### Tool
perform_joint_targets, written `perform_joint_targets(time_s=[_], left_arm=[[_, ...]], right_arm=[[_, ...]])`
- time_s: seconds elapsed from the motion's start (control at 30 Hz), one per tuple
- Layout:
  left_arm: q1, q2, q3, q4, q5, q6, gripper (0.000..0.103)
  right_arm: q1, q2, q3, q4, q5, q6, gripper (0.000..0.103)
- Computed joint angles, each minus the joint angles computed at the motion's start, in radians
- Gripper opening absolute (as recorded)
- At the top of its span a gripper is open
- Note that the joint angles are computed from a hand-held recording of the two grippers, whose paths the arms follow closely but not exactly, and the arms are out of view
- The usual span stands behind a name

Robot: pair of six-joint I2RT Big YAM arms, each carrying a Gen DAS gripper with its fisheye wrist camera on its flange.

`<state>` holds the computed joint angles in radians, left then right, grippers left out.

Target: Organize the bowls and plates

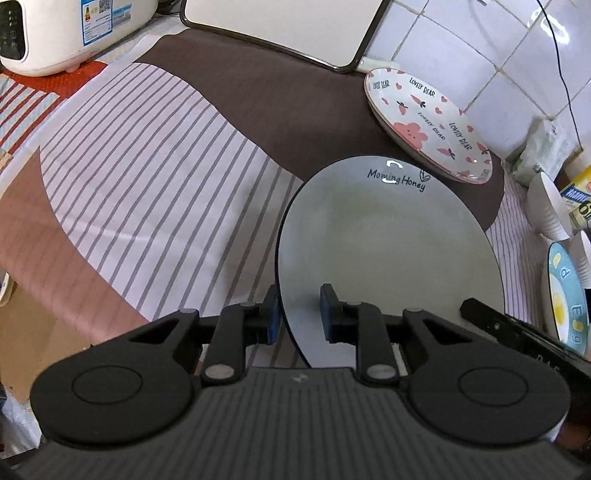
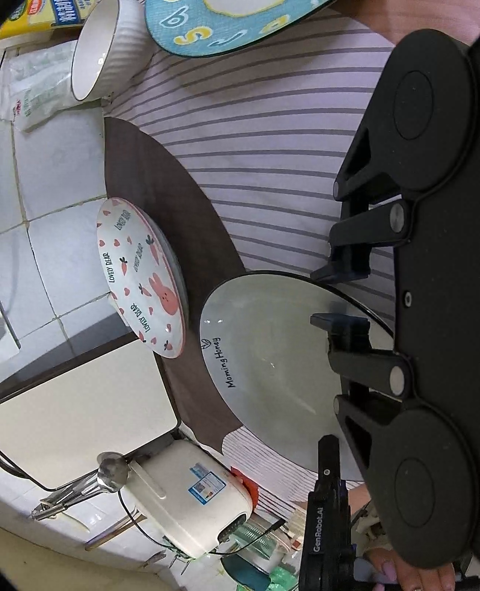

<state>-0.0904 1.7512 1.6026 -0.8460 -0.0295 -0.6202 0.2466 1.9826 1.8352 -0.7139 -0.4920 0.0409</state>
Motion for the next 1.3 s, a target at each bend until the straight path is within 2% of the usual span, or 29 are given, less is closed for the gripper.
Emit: perform_joint_targets(time_s=[0.17, 0.3, 0.63, 0.8, 1.0, 1.3], left_arm=[[-0.008, 0.008, 0.029, -0.017, 0.014, 0.019, 0.02], [-0.038, 0.016, 0.042, 0.013, 0.016, 0.032, 0.02], [-0.098, 0.116, 0.173, -0.022, 0.06, 0.079, 0.02], [-0.102, 0.16, 0.216, -0.048, 0.086, 0.086, 0.02], [-0.106, 0.186, 0.26, -0.061, 0.072, 0.118, 0.02], [-0.096, 0.22, 0.305, -0.099, 0.1, 0.126, 0.021]], right_arm=[[-0.016, -0.002, 0.037, -0.052, -0.012, -0.063, 0.021], [-0.043, -0.03, 0.016, -0.018, 0.0, -0.057, 0.021], [-0.105, -0.075, -0.042, 0.006, 0.066, -0.08, 0.021], [-0.114, -0.076, -0.067, 0.027, 0.092, -0.102, 0.022], [-0.114, -0.068, -0.064, 0.058, 0.099, -0.105, 0.023], [-0.105, -0.046, -0.026, 0.031, 0.137, -0.162, 0.024]])
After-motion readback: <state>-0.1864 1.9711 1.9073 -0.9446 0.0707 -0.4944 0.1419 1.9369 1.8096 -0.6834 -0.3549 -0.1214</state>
